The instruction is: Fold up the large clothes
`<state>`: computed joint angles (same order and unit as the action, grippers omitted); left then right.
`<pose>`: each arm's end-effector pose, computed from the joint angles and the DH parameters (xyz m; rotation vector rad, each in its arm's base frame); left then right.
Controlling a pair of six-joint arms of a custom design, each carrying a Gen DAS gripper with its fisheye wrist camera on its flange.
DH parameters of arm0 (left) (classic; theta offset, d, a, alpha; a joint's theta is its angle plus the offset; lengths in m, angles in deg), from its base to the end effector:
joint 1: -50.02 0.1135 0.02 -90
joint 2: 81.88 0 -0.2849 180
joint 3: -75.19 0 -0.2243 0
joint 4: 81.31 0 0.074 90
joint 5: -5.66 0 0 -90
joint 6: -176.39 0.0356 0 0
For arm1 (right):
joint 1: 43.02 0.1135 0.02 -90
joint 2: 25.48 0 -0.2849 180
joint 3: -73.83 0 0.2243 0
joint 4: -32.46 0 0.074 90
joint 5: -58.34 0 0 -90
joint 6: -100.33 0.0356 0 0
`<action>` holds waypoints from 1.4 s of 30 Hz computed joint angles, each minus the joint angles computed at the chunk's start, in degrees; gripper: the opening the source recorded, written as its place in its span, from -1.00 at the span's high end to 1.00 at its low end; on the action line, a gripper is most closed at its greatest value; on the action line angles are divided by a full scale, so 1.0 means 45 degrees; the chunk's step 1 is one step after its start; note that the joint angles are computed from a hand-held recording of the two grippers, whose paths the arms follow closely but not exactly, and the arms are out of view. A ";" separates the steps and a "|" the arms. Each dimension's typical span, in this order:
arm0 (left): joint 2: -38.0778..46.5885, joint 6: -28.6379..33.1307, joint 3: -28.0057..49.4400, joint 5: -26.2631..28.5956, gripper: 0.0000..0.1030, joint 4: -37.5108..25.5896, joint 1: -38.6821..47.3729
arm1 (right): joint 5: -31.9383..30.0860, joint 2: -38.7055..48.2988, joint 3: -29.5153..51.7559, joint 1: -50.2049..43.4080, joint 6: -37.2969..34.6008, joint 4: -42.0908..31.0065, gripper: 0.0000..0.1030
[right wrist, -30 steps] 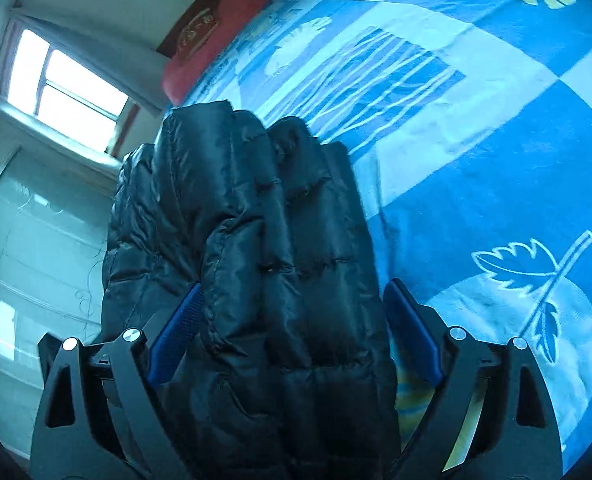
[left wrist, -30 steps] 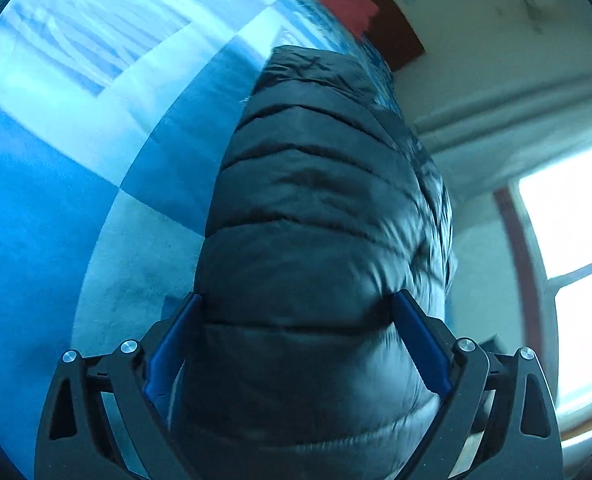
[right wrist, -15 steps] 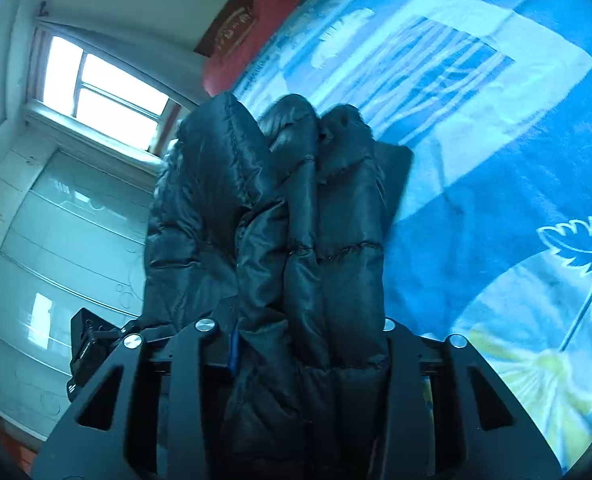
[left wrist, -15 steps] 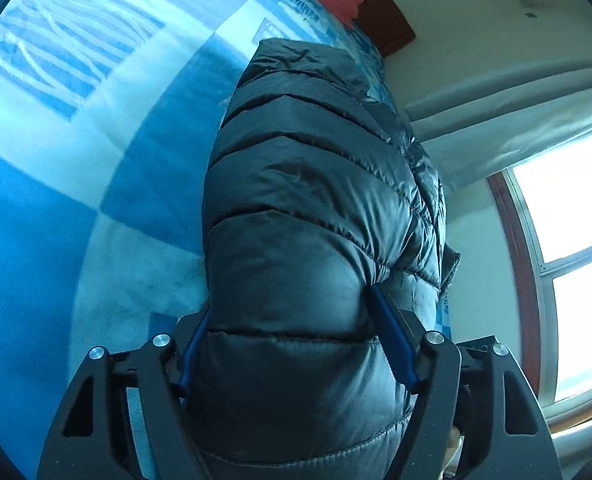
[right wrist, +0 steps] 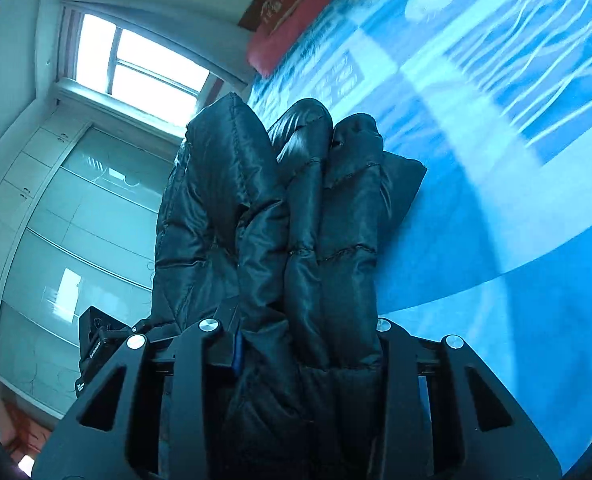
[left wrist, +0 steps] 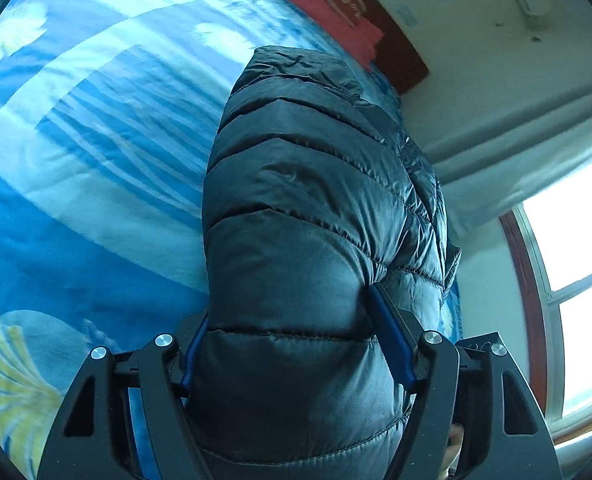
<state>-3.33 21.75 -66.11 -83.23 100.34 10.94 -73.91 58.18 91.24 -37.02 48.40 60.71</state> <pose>0.1717 -0.1403 0.1812 -0.5270 2.3752 -0.9437 0.1546 0.0403 0.1296 0.2163 2.3038 1.2305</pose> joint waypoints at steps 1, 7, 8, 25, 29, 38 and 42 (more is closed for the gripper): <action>0.0149 -0.0042 -0.0243 0.0186 -0.35 0.0428 0.0137 | 0.0007 0.0333 0.0055 0.0003 0.0080 0.0268 0.33; 0.0826 0.0180 -0.0582 0.0324 -0.41 0.1542 0.0284 | 0.0395 -0.0286 0.0175 0.0125 -0.0254 -0.0794 0.19; 0.0611 0.0253 -0.0818 0.0630 -0.43 0.1643 0.0558 | 0.0576 -0.0597 0.0293 0.0232 -0.0315 -0.1291 0.09; 0.0739 0.2321 -0.0664 0.3806 -0.59 0.1853 0.4053 | 0.0431 -0.0915 0.4323 -0.0596 -0.2054 -0.6907 -0.53; 0.1530 0.3011 0.0853 0.2795 -0.59 0.0180 0.3502 | 0.1019 0.0466 0.4962 -0.0410 -0.1913 -0.6888 -0.08; 0.3266 0.3375 0.2795 0.1361 -0.60 -0.1502 0.2531 | 0.0027 0.2645 0.3808 -0.1019 -0.1062 -0.3469 0.15; 0.3565 0.3232 0.2794 0.1366 -0.61 -0.1230 0.2440 | -0.0069 0.2667 0.3560 -0.1097 -0.1104 -0.3201 0.18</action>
<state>12.71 36.29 -53.53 -77.08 94.80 21.92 -74.21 70.18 107.26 -41.96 43.43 46.31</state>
